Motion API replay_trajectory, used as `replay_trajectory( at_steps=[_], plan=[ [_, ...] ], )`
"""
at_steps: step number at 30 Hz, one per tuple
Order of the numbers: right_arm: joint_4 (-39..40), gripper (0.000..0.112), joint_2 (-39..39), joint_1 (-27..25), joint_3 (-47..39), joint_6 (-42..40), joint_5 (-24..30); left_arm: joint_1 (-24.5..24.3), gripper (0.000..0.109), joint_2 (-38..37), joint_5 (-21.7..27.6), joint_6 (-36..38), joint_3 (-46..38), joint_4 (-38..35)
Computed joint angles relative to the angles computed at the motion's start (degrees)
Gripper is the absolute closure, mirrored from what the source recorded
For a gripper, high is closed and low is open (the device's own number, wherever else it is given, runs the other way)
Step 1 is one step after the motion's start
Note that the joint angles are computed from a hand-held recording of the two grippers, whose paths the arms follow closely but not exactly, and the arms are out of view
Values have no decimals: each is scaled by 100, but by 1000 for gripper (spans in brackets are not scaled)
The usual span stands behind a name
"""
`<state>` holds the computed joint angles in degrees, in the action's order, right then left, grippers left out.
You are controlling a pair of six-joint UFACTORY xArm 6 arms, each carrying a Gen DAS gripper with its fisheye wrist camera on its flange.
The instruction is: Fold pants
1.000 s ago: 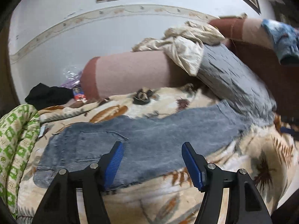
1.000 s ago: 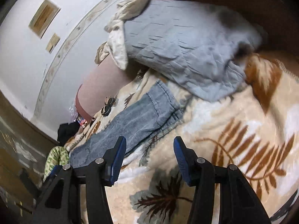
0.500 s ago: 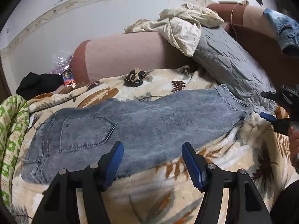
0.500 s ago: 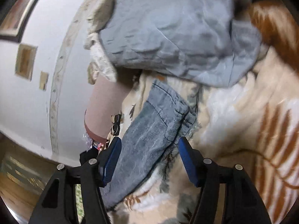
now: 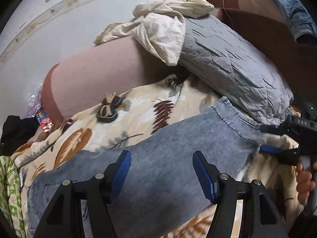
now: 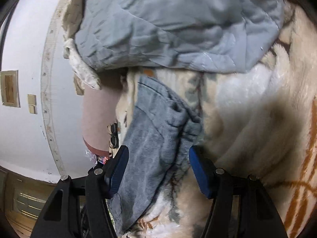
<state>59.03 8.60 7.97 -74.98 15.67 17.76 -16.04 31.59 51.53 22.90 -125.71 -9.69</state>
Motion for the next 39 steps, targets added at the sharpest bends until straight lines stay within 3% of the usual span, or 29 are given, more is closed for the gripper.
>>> replay_trajectory(
  at_steps=[3,11,17,21,24,31,39],
  plan=[
    [-201,48,43,-48,-36,144,165,-34,40,45,61,-62,26,-201],
    [-650,48,33,7,-103,502,91,6,40,-564,-184,-190,1207,-346],
    [-3044,48,74,118,-389,1899,415,183,40,-1162,-657,-452,2067,-21],
    [-2588,48,48,168,-315,1709,356,305,40,-1531,-859,-637,2548,438],
    [-3220,48,4,233,-335,2055,245,427,40,-1905,-1314,-767,3056,666],
    [-3619,48,222,496,-789,2086,479,792,40,-2873,-2071,-785,4292,396],
    [-4784,48,495,834,-1297,2702,640,1255,39,-3337,-2490,-536,4813,74]
  ],
)
